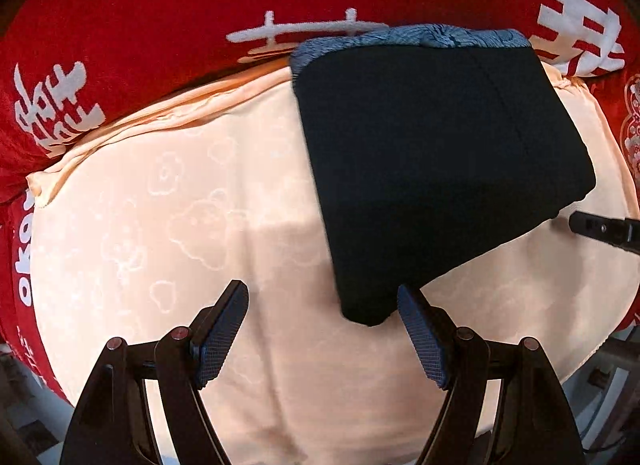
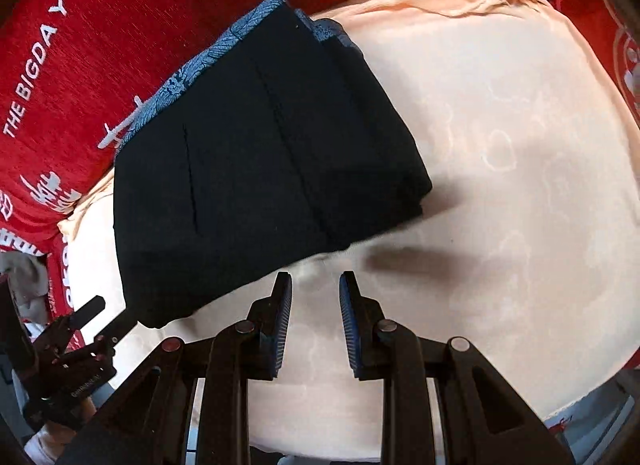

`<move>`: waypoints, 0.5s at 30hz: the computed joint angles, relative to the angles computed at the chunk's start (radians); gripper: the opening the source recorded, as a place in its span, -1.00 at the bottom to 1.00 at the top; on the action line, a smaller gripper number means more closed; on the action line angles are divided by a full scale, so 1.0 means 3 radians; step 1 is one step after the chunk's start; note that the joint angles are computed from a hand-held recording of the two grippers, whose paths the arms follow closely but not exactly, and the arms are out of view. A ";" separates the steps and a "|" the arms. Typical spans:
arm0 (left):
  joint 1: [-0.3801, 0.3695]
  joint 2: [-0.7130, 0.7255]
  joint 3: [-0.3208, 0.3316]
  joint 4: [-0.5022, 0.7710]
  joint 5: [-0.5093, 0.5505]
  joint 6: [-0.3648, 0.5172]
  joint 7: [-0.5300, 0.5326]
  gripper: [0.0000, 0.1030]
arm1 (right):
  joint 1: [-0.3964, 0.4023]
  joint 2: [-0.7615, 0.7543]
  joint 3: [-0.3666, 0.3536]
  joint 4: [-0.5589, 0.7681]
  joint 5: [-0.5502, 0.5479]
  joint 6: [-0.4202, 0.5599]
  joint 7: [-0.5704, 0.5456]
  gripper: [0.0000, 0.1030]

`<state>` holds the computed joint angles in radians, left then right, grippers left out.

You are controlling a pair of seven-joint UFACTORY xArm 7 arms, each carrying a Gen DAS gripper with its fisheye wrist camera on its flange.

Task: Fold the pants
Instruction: 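Release the folded trousers from the left gripper onto the sheet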

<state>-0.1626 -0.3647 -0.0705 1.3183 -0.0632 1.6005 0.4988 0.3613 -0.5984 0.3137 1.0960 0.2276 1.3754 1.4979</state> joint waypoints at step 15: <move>0.0141 0.0322 0.0123 0.0291 -0.0091 -0.0005 0.0211 0.52 | -0.0021 -0.0048 0.0180 0.0142 -0.0033 -0.0189 0.0625 0.00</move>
